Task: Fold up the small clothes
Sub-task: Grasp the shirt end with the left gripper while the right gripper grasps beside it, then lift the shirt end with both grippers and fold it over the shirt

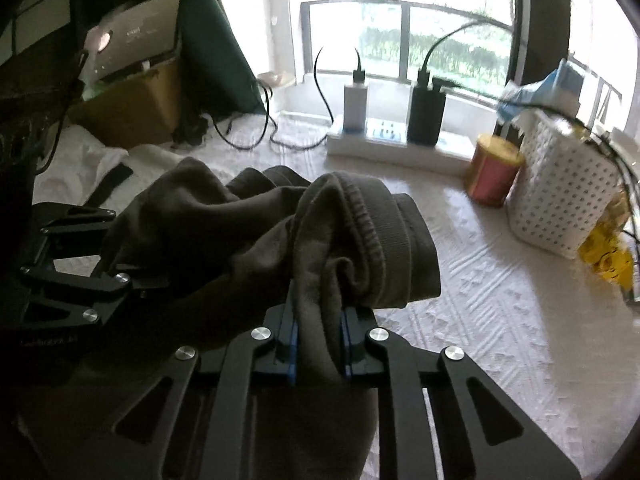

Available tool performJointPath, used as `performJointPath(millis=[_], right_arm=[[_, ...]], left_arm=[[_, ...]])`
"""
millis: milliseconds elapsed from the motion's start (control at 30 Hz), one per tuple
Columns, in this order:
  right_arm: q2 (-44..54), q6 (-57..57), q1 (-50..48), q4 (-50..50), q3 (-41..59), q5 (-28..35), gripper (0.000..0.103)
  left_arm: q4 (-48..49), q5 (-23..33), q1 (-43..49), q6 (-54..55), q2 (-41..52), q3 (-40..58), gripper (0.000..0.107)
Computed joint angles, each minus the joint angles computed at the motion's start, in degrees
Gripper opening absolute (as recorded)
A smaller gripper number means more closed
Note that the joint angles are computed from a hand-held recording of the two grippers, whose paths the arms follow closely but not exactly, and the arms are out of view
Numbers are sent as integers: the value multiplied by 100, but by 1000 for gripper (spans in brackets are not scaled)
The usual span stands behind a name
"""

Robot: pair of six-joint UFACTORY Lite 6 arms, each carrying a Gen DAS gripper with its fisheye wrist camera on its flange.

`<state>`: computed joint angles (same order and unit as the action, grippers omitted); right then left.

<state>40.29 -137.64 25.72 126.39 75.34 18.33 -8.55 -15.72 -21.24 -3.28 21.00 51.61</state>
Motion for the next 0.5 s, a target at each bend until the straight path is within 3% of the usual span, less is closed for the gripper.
performJointPath(millis=[300, 500], right_arm=[[-1383, -1035, -12, 1075, -1202, 238, 15], [-2387, -1645, 118, 1743, -1962, 301, 14]], left_arm=[[-3140, -397, -700, 2863, -1321, -664, 22], [-4641, -755, -1187, 4152, -2069, -955, 22]])
